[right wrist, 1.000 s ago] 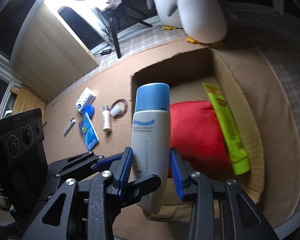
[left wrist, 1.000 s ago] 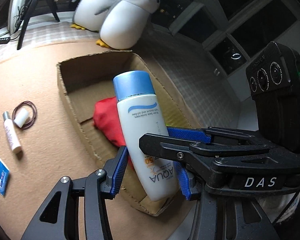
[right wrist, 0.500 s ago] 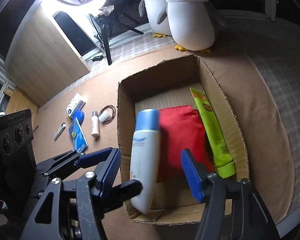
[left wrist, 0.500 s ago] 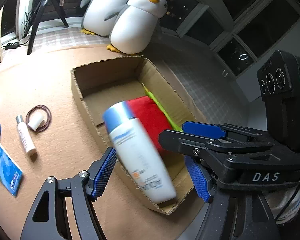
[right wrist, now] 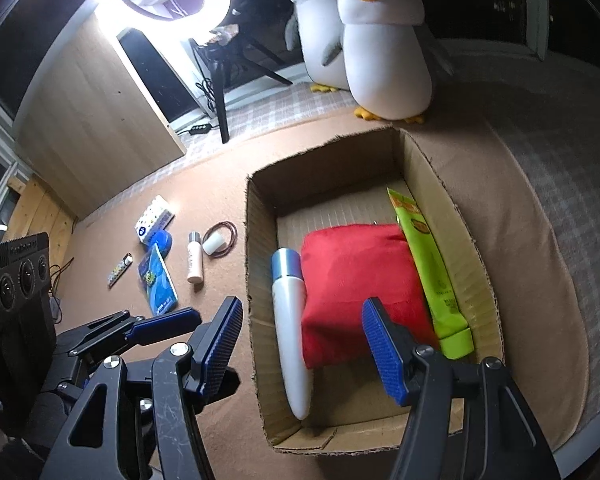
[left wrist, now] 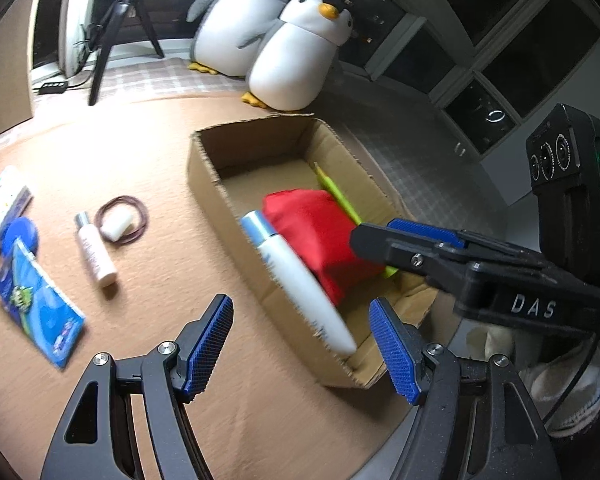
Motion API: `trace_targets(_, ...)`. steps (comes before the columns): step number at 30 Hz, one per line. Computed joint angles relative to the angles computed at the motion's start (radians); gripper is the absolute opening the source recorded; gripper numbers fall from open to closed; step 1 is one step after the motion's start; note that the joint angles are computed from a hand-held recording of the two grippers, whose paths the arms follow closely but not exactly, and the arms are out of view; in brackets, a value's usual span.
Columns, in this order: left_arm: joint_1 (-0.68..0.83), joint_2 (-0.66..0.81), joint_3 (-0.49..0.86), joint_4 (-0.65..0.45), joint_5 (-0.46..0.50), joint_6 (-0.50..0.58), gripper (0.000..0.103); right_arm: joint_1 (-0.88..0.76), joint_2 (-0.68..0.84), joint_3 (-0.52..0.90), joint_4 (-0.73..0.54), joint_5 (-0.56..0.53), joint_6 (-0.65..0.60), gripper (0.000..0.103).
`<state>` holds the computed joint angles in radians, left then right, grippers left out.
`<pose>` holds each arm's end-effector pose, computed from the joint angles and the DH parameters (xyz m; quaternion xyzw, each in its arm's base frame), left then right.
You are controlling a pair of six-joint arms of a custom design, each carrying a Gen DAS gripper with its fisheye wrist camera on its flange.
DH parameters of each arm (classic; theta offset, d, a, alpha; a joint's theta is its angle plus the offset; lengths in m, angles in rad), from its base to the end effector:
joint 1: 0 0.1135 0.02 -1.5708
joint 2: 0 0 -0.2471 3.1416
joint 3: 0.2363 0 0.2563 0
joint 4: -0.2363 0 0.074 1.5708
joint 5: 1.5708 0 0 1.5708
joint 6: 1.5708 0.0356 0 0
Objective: Organize objects
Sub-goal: 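Open the right tool to drop the AQUA bottle into the box, then move the right tool to the blue pin card and close on it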
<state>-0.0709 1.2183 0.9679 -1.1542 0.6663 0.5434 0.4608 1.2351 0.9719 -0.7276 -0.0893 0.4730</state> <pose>0.2058 -0.0367 0.2412 0.3106 0.8895 -0.2985 0.1525 0.2268 0.1161 0.2484 -0.0069 0.9573 0.1668 0.2358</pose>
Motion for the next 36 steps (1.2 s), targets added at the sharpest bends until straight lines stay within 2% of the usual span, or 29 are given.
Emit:
trace_targets(9,0.296,0.068,0.048,-0.119,-0.026,0.274,0.074,0.127,0.049,0.032,0.044,0.087,0.049,0.062)
trace_targets(16,0.573,0.204,0.144,-0.185,-0.067,0.49,0.074,0.24,0.194,0.125,0.084,0.097,0.095,0.062)
trace_targets(24,0.821,0.41,0.292,-0.189,-0.118,0.615,0.074,0.376,0.455,0.353,0.075,0.117,0.082,0.062)
trace_targets(32,0.969,0.59,0.446,-0.204,-0.144,0.647,0.074,0.43,0.717,0.612,0.015,0.097,0.037,0.062)
trace_targets(36,1.006,0.643,0.499,-0.214,-0.152,0.656,0.074,0.432,0.851,0.75,-0.027,0.041,0.008,0.062)
